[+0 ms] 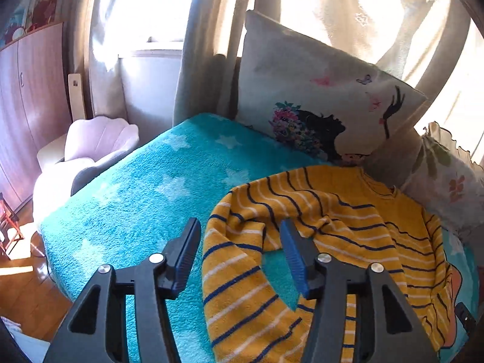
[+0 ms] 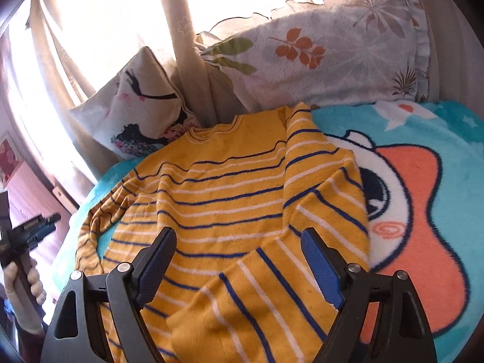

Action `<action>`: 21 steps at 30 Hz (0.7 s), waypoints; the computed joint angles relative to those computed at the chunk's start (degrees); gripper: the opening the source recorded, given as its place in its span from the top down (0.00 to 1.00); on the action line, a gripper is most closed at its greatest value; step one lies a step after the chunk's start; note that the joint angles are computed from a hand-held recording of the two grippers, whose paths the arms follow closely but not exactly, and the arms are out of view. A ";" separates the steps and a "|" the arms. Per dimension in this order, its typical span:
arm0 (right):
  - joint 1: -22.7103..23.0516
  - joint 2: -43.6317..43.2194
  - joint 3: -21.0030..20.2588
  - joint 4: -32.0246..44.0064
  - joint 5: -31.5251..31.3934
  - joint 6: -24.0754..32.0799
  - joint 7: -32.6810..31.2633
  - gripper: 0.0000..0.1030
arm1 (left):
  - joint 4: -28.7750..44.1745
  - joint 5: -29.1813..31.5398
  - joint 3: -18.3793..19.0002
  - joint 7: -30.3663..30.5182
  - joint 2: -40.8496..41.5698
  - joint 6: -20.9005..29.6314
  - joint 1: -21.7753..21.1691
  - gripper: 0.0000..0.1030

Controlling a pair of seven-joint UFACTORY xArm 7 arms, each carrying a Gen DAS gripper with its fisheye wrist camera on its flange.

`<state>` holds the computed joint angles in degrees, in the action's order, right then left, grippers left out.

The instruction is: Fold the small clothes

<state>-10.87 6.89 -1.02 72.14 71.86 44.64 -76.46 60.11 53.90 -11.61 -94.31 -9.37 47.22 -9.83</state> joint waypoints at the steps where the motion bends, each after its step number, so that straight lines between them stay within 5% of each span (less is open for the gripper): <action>1: -0.31 -1.64 -0.33 -1.50 -3.35 0.93 -0.48 0.15 | 1.03 0.79 -0.65 0.33 1.04 0.49 -0.38 0.45; 5: 0.93 -6.56 -1.74 -7.61 -18.17 3.90 2.20 0.15 | 4.26 -0.78 0.19 4.61 5.50 -4.86 -2.39 0.45; 10: 4.85 -10.19 -2.19 -14.78 -15.70 -0.79 -4.59 0.20 | 8.13 -3.36 1.30 8.83 10.40 -6.23 -6.04 0.45; 11: 7.37 -9.99 -3.71 -15.13 -14.00 -1.49 -5.74 0.25 | 8.38 -3.85 1.54 9.40 10.78 -6.29 -6.73 0.45; 13: 6.67 -8.57 -0.63 -14.65 -17.77 -5.77 -3.32 0.85 | 8.57 -4.30 1.95 10.03 11.03 -5.81 -7.91 0.45; 16: 5.00 -6.16 -2.79 -10.01 -14.59 0.31 -0.34 0.92 | 8.21 -3.92 2.51 9.94 10.75 -4.79 -8.83 0.45; 21: 0.10 -1.22 -5.01 -0.73 -9.62 -12.81 7.03 0.92 | 7.48 -5.73 3.73 9.60 10.94 -4.20 -8.21 0.45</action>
